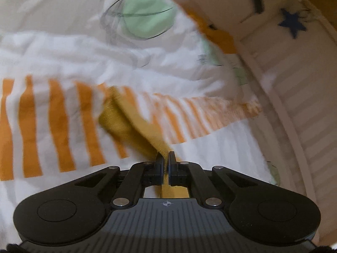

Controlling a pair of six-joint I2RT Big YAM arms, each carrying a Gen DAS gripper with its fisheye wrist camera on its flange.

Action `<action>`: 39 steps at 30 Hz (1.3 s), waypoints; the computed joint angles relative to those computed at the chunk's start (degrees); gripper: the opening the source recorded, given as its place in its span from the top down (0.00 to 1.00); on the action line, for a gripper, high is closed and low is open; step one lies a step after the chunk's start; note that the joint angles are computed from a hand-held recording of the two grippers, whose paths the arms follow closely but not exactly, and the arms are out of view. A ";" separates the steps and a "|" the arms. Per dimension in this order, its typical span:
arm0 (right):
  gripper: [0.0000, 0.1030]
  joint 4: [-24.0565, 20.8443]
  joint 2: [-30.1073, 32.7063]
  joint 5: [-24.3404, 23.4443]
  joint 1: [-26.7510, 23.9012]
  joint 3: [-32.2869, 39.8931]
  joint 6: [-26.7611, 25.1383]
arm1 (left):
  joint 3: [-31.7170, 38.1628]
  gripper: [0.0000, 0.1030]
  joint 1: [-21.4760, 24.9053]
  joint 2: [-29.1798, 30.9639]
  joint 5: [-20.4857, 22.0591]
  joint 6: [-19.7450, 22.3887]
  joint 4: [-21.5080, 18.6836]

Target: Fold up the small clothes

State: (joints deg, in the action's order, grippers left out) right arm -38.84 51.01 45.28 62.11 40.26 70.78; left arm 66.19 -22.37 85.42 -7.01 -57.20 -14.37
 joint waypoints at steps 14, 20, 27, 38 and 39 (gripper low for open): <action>0.00 -1.79 -2.36 -0.04 -0.17 0.19 0.98 | 18.88 0.97 -16.69 0.99 3.29 18.78 -4.57; 0.00 -4.20 -4.41 2.19 -0.04 0.45 2.27 | 27.25 0.97 -25.64 7.88 4.92 21.16 -6.70; 0.00 -8.58 -6.34 3.57 -0.93 0.47 5.71 | 33.66 0.97 -32.45 16.02 7.27 23.10 -12.01; 0.00 -12.20 -10.00 -0.18 -4.83 -1.90 15.07 | 34.15 0.50 -33.56 15.10 13.59 35.83 -16.62; 0.00 -12.09 -10.15 -0.34 -5.12 -2.15 15.34 | 33.58 0.44 -33.64 14.73 14.31 35.82 -15.42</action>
State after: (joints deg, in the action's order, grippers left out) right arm -50.93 40.86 44.94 56.99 38.11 86.12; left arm 99.77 -56.01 100.14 7.31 -21.38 -29.79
